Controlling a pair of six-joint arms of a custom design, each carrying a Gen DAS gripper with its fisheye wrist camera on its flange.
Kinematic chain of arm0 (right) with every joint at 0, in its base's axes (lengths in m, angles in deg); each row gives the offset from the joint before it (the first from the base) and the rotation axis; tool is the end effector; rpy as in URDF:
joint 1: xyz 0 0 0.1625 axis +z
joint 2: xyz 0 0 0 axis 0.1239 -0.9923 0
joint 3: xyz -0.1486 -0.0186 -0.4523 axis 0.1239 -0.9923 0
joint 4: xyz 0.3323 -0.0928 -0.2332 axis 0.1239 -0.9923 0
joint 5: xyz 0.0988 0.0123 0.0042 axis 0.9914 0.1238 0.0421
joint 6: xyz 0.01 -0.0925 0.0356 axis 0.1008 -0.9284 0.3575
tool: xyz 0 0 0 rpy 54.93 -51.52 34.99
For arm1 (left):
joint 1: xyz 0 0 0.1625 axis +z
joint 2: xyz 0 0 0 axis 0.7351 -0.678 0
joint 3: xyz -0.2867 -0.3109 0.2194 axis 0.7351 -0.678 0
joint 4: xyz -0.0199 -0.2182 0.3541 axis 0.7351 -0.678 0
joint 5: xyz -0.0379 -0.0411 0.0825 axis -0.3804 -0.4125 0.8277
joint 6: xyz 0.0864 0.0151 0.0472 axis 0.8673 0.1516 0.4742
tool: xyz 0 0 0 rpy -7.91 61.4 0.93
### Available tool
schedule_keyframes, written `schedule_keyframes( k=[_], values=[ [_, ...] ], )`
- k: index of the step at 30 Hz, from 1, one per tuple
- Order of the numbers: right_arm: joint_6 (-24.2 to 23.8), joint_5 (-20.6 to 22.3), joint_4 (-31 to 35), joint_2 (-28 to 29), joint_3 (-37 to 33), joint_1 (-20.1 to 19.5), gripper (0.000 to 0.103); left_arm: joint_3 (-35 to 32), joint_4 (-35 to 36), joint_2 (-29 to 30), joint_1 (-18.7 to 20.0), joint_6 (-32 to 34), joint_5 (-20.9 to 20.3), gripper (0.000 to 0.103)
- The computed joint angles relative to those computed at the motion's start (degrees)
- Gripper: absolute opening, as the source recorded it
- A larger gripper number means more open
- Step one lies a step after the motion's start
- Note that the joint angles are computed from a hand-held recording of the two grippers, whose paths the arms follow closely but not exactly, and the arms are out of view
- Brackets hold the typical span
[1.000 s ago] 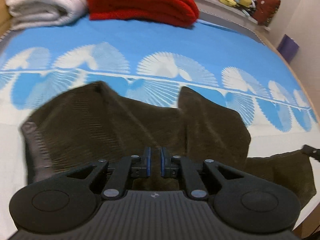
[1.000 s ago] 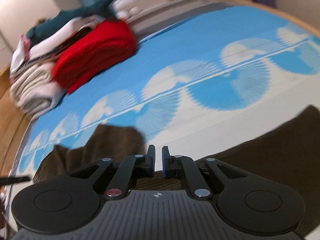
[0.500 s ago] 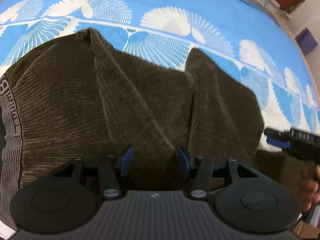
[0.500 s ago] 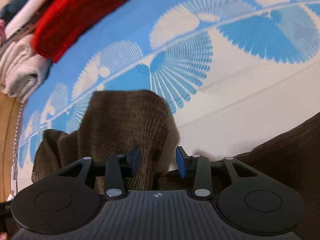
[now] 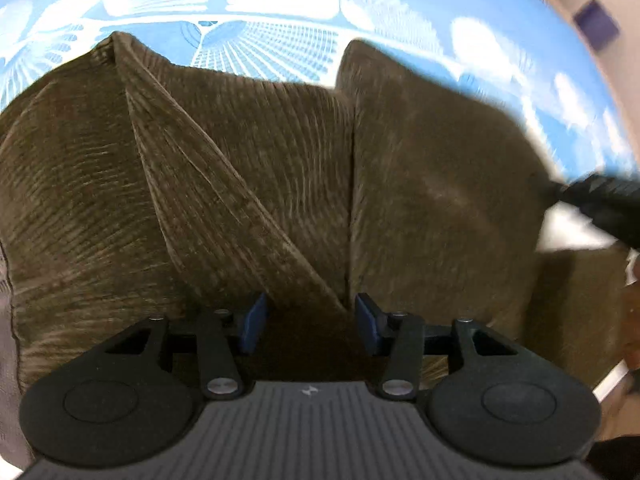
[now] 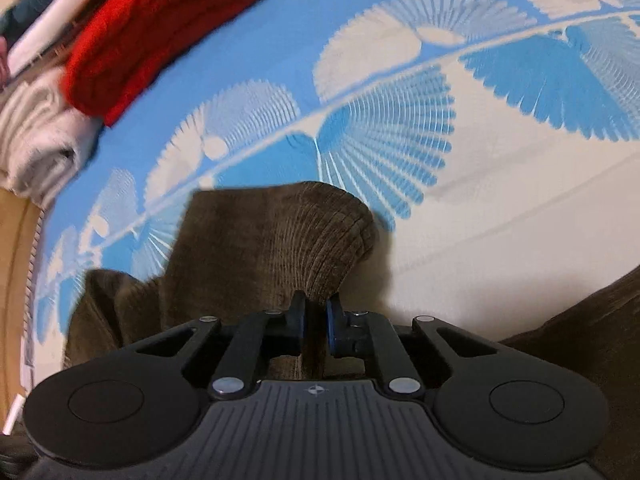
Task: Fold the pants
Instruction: 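Grasp the pant leg cuff with the right tool and lift it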
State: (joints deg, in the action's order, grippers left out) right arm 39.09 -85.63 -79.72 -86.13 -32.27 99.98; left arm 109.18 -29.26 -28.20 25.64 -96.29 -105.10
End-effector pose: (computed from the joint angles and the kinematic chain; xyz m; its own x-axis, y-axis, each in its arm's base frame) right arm 0.3765 -0.8673 0.0474 -0.9541 -0.1519 0.2581 -0.2258 0.9310 -0.2869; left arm -0.0282 -0.7766 0.3735 -0.7674 -0.3384 -0.5446 -0.1129 0.9074 -0.4048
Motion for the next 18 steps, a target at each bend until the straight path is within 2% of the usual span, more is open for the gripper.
schedule_keyframes(
  k=[2,3,6,9,12,15,18],
  values=[
    [1.1,0.8,-5.0,-2.5,3.4,0.0,0.009,-0.9,1.5,0.5,0.1,0.3,0.5,0.014],
    [1.4,0.6,-8.3,-3.9,5.4,0.1,0.009,-1.0,1.1,0.5,-0.1,0.7,1.3,0.012],
    [0.8,-1.3,-17.9,-7.6,10.7,0.8,0.008,0.4,-5.0,-0.5,-0.9,4.6,3.6,0.011],
    [2.4,-3.8,-26.7,-10.7,15.9,1.5,0.008,2.3,-14.9,-2.1,-2.1,8.3,2.1,0.011],
    [0.9,-9.2,-35.5,-11.0,18.1,2.9,0.008,3.5,-24.0,-2.6,-3.3,14.4,-0.1,0.010],
    [1.5,-14.1,-40.3,-9.1,16.0,3.9,0.008,2.3,-28.5,-1.4,-3.3,18.0,-2.5,0.010],
    [0.6,-17.1,-42.0,-4.6,9.2,4.2,0.008,0.1,-34.2,1.0,-2.7,19.4,-3.2,0.010]
  ],
)
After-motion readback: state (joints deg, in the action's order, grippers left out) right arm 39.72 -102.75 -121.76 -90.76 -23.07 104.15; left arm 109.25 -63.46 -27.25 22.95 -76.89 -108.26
